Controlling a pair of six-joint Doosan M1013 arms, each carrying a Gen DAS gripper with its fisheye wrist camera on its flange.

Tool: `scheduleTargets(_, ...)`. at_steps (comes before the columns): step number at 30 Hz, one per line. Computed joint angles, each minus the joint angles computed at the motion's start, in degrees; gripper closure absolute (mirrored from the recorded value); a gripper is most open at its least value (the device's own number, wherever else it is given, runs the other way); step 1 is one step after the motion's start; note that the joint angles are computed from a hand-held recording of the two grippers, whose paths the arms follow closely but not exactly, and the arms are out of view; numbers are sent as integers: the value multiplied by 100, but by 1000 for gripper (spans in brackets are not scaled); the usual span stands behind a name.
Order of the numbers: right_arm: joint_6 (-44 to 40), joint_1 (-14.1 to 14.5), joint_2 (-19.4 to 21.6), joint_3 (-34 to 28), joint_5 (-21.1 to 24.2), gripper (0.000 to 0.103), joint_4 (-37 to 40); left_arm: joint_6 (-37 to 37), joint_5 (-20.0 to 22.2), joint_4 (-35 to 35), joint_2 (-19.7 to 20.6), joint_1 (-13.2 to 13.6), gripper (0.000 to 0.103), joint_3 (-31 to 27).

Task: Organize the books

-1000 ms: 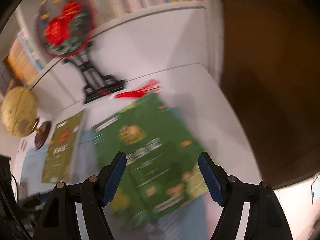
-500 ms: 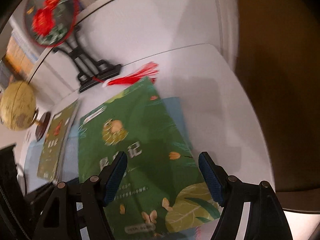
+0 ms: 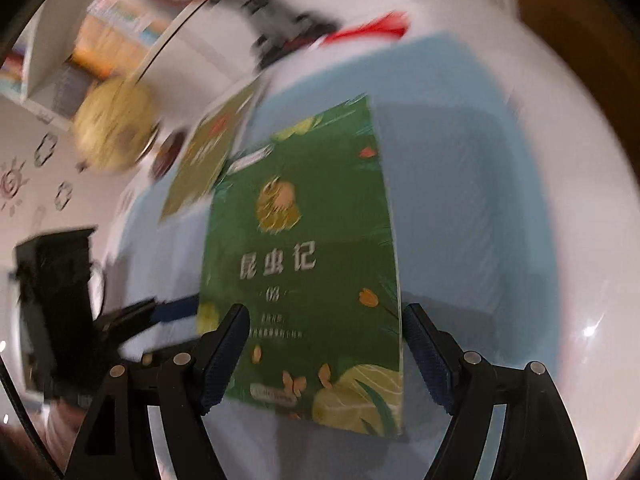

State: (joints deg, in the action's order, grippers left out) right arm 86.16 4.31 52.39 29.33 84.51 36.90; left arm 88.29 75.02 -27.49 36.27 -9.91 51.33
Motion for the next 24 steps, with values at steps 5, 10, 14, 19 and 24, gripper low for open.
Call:
scheduleTargets(5, -601, 101, -417, 813, -383, 23, 41, -121, 89, -668, 88, 271, 62, 21)
scheduleTargets(10, -63, -98, 18, 329, -332, 41, 993, -194, -69, -1291, 284, 418, 65, -121)
scheduleTargets(14, 112, -232, 85, 425, -317, 60, 1484, -368, -241, -1183, 233, 416, 82, 15)
scheduleTargets(19, 176, -358, 181, 466, -144, 64, 2098, -483, -147, -1087, 226, 424, 82, -7)
scheduleTargets(24, 279, -332, 328, 131, 103, 84, 1873, -621, -134, -725, 234, 340, 82, -118)
